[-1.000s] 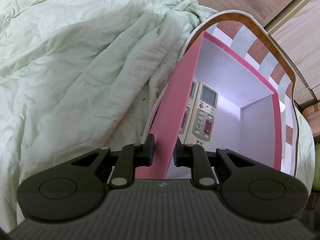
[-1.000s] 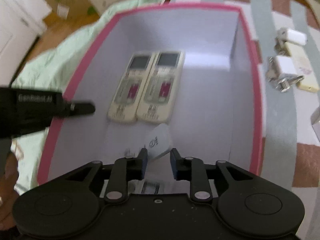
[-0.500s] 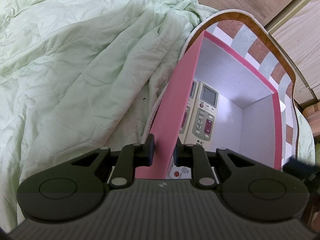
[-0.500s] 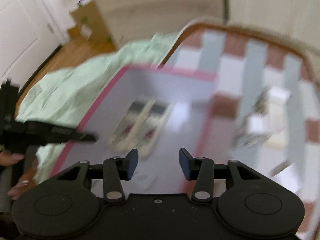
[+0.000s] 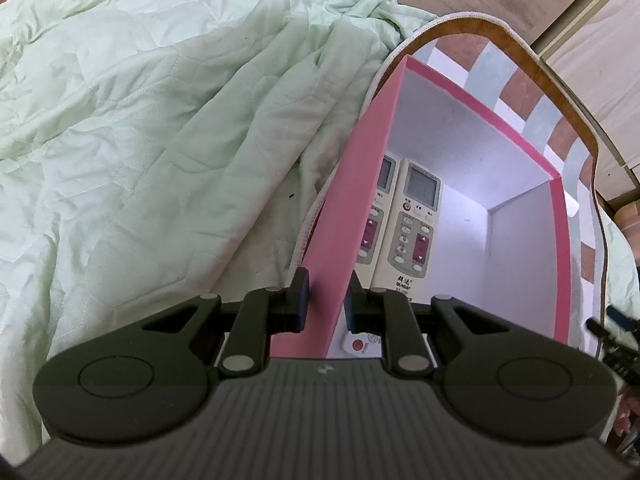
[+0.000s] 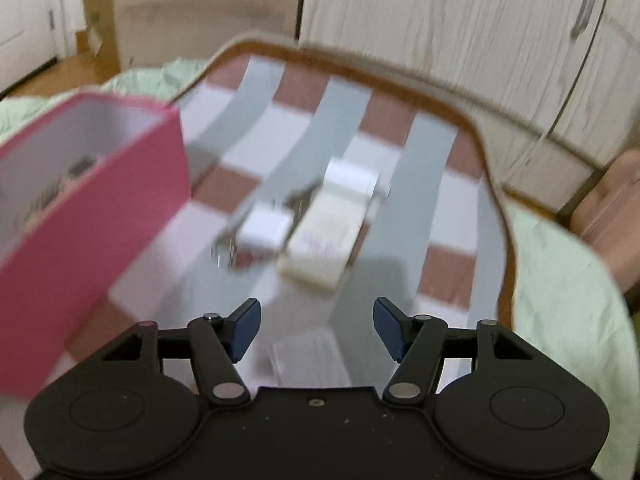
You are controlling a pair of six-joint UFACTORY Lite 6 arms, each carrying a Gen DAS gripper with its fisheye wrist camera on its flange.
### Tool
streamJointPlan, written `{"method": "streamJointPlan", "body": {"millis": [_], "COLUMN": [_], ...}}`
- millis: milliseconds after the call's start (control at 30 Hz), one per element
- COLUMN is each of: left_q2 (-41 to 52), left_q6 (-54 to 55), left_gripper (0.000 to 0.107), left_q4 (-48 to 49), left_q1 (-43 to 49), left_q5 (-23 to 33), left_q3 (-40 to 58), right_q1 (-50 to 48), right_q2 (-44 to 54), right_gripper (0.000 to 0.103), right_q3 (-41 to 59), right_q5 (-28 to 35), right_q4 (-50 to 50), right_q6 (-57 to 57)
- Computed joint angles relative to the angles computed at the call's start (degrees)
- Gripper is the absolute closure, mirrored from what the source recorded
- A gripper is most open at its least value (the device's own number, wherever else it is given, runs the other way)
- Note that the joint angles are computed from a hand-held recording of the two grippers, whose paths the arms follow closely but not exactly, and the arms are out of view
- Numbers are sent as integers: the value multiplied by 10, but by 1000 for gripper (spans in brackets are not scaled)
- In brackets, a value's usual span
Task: Organize rigid objects
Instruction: 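Return the right gripper to the mat and grasp the large white charger, then carry the large white charger into the box and release it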
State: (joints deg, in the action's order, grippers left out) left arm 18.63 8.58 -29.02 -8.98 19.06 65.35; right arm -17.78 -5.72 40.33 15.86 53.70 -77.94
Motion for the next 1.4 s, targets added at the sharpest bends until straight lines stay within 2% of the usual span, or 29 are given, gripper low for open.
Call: {"method": "streamJointPlan", "body": {"millis": [100,200,367,500,600,700,833,933,1067,1200,1300,1400], "left_q2": [0,-2,0,8,8,4,-2,-6,-18,-16,-18,-19], "left_q6": [3,-13,-70,-93,-85,-87,-131,-136,-61,-49,-61,-77], "left_gripper": [91,91,91,91,91,91,91,91,91,91,91,91], "left_q4": [1,16,84,112,104,107,145,149,86,75,87,100], "left_q1": [0,-4,-20,-23,-20,-22,-33,-35,-22,-18,-21,-25], "left_q5": [-4,-8,-12,-1,3,-5,-16,-14,-4,-1,-3,-6], "left_q3": [-4,-7,-2,12,14,6,-3,-5,-14,-11,-12,-14], "right_q1": [-2,26,51,33,30,18,16,-8,20,62,73,129], "right_q2": [31,49,96,127,122,158,155,107,48,2,12,34], "right_gripper": [36,36,36,42,42,44,46,46,46,46,46,46], "right_q3": [-2,-8,26,60,53,86,95,77,97,151,201,245], "right_q5": [3,-27,-40,16,16,35,43,96,153,233,318,338], "right_q4": [-1,-82,-242,-290,-270,-225,-201,-77,-70,-29,67,78], "right_q6": [-41,-23,92,197,189,192,250,195,239,243,201,212]}}
